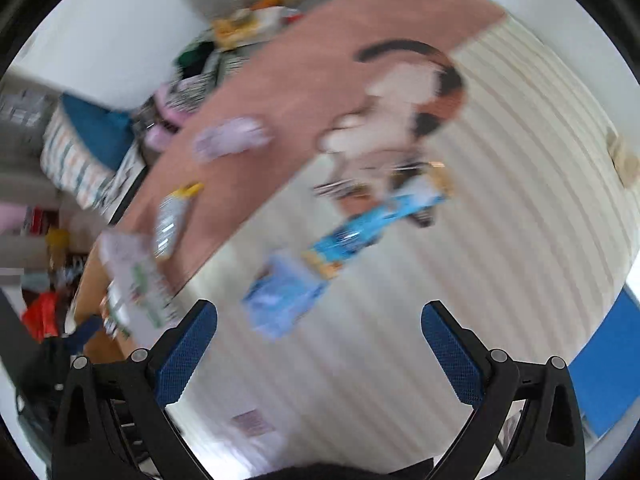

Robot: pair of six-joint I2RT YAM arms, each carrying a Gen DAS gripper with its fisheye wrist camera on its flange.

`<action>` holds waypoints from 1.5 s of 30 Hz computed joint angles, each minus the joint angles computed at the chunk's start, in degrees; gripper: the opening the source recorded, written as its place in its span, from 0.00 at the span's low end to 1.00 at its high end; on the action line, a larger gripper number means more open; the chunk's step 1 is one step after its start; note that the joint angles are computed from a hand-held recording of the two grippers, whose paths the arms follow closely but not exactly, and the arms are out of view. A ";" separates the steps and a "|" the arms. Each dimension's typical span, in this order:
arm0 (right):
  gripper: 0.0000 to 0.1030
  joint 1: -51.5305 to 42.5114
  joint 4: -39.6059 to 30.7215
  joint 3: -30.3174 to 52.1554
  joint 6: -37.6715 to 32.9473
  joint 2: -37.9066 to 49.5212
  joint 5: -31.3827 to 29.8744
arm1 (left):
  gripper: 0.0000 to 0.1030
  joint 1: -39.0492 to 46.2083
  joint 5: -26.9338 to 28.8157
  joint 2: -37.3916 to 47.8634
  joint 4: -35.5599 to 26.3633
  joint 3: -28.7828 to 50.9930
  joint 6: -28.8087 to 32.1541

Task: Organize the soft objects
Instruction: 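Grasp the blue-white packet with the left tool while the right tool grasps the lavender cloth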

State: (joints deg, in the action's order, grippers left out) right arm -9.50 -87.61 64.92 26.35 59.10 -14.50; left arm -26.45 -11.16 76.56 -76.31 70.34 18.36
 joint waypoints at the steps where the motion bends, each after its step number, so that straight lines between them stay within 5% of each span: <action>1: 1.00 -6.48 0.08 -1.38 -5.65 1.10 -0.68 | 0.96 -2.93 -0.12 2.50 1.14 -0.77 -1.54; 8: 0.97 -23.46 4.53 -3.65 -26.26 11.39 2.14 | 0.96 -13.33 0.21 20.76 11.17 -6.02 -6.21; 10: 0.97 -22.43 5.41 -2.88 -28.49 13.80 2.76 | 0.87 -12.99 0.89 23.15 11.42 -6.23 -6.60; 12: 0.97 -18.59 6.23 -1.75 -28.12 15.78 3.31 | 0.62 -10.53 4.08 23.82 10.78 -5.97 -7.97; 15: 0.97 -10.65 7.75 2.02 -28.22 20.63 4.23 | 0.56 -2.70 8.36 23.71 9.55 -4.97 -14.09; 21: 0.97 10.93 13.25 18.42 -31.32 39.74 12.65 | 0.56 18.52 20.11 24.09 8.12 -4.43 -27.43; 28: 0.90 21.90 10.44 47.76 -34.68 68.60 17.96 | 0.59 25.76 25.84 25.54 5.84 -3.32 -25.89; 31: 0.71 23.68 5.72 59.02 -34.08 78.69 17.22 | 0.59 28.16 28.06 25.82 4.62 -3.30 -24.45; 32: 0.55 23.84 4.56 60.58 -33.64 80.42 16.39 | 0.59 28.21 28.61 26.58 3.51 -2.14 -24.01; 36: 0.47 21.68 3.10 56.03 -26.89 78.81 12.39 | 0.59 27.59 28.56 26.60 1.81 -1.24 -21.72; 45: 0.52 12.70 11.32 21.19 -20.78 57.72 -0.21 | 0.62 22.88 27.15 28.82 4.33 -0.88 -24.09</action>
